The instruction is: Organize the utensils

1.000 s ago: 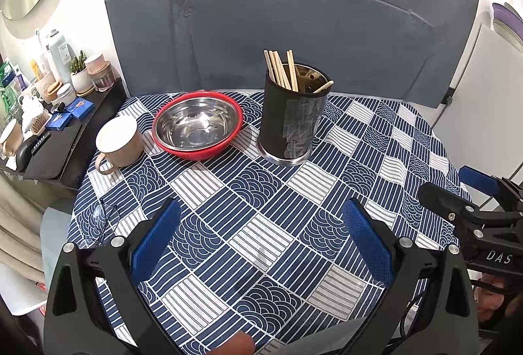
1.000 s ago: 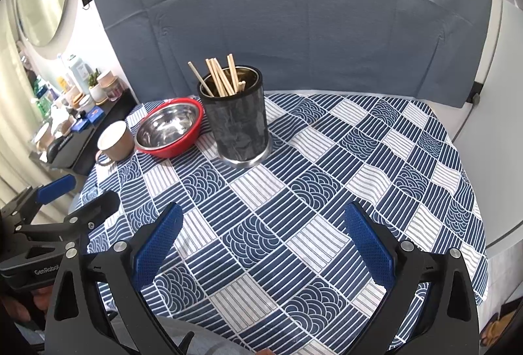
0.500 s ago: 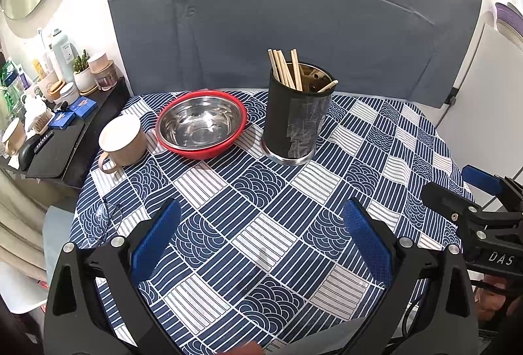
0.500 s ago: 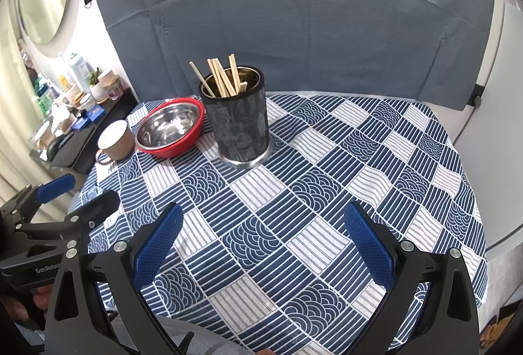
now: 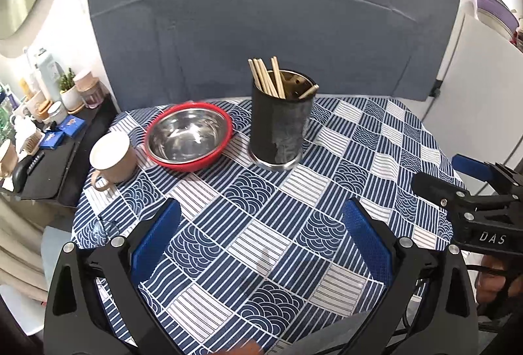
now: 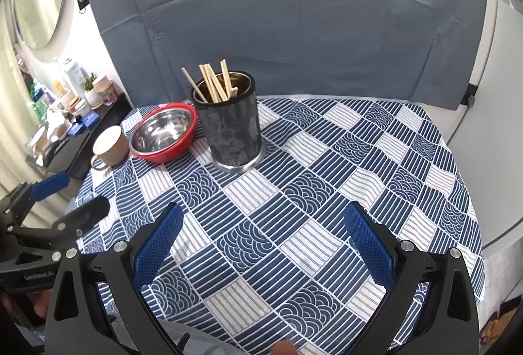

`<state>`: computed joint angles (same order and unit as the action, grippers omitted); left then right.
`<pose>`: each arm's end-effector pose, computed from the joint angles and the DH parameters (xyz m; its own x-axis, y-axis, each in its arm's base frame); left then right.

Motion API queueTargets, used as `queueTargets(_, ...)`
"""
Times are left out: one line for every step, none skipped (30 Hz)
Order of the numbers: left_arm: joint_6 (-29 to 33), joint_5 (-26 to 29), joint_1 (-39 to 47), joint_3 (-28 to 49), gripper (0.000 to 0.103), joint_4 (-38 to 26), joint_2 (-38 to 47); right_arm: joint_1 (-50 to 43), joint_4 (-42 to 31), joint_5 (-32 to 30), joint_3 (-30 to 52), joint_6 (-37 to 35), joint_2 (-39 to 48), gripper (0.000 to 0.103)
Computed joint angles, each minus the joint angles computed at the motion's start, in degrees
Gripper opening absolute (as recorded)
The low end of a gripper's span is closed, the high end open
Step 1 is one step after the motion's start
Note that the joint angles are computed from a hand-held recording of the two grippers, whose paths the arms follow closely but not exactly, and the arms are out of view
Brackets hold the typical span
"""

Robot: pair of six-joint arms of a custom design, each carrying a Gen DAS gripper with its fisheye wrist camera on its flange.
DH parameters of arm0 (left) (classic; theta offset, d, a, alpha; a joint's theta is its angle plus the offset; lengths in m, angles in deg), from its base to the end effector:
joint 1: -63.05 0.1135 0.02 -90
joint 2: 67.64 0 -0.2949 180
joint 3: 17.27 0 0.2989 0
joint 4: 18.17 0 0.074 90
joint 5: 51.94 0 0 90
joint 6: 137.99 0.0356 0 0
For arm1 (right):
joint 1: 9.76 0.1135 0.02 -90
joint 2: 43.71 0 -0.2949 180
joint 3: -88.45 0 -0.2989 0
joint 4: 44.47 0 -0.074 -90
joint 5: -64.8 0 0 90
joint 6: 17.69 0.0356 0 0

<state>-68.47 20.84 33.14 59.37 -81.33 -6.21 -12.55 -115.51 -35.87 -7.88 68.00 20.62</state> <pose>0.2131 -0.1104 0.3707 -0.7095 0.0226 -0.7044 0.0600 0.9978 -0.0284 0.2419 -0.0052 0.3928 -0.7766 -0.0361 -0.6289 -0.1255 0.9872 0.0983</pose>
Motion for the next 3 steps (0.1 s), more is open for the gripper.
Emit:
queueTargets(-0.28, -1.16, -0.34, 0.05, 0.097, -0.18, 0.02, -0.03, -0.06, 0.01, 0.07, -0.08, 0.03, 0.095)
queueTargets(-0.64, -2.46, -0.71, 0.21, 0.097, -0.40, 0.08, -0.06, -0.14, -0.02, 0.06, -0.20, -0.01, 0.095)
queueTargets(-0.88, -2.96, -0.82, 0.33, 0.097, -0.61, 0.15, -0.01, -0.16, 0.06, 0.09, -0.27, 0.00, 0.095)
